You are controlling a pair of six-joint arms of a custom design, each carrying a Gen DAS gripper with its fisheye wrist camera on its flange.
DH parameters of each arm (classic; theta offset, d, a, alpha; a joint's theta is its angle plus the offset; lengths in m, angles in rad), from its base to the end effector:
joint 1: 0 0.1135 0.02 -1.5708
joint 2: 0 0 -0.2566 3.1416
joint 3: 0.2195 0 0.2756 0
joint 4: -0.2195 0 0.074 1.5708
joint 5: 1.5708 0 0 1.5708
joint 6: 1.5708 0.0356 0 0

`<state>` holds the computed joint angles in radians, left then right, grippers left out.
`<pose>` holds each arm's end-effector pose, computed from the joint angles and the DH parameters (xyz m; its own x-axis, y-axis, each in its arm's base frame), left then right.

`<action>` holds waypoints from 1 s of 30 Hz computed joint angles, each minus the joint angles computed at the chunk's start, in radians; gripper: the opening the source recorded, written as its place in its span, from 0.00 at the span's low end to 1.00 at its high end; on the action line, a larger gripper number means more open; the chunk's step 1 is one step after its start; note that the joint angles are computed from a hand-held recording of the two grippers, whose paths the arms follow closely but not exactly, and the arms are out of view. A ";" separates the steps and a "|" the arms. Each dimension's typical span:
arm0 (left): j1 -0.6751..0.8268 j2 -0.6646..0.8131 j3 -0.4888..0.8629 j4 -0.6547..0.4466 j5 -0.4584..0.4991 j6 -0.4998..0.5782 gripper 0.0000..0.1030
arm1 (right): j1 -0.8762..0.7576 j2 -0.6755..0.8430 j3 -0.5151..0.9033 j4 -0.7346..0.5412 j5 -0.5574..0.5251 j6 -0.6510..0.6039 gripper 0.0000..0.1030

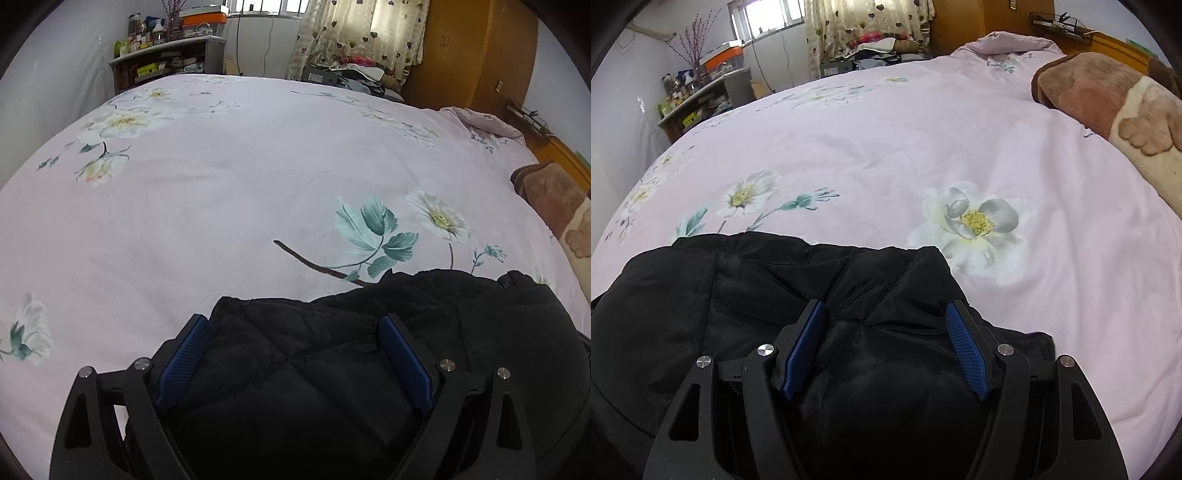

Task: Fold large clothes

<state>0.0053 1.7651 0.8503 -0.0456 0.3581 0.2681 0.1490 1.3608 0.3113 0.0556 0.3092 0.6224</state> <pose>0.3428 -0.0107 0.1008 -0.7382 0.2442 -0.6288 0.4060 0.9053 -0.1251 0.2106 0.0207 0.0706 -0.6602 0.4625 -0.5918 0.5017 0.8579 0.1108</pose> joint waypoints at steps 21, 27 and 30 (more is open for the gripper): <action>-0.036 -0.575 -0.331 -0.319 0.157 0.165 0.65 | 0.616 -0.203 0.124 -0.525 0.219 0.382 0.65; -0.138 -0.543 -0.373 -0.193 0.033 0.123 0.65 | 0.536 -0.078 0.101 -0.380 0.153 0.315 0.65; -0.161 -0.528 -0.340 -0.227 0.006 0.112 0.64 | 0.529 -0.052 0.121 -0.391 0.138 0.327 0.65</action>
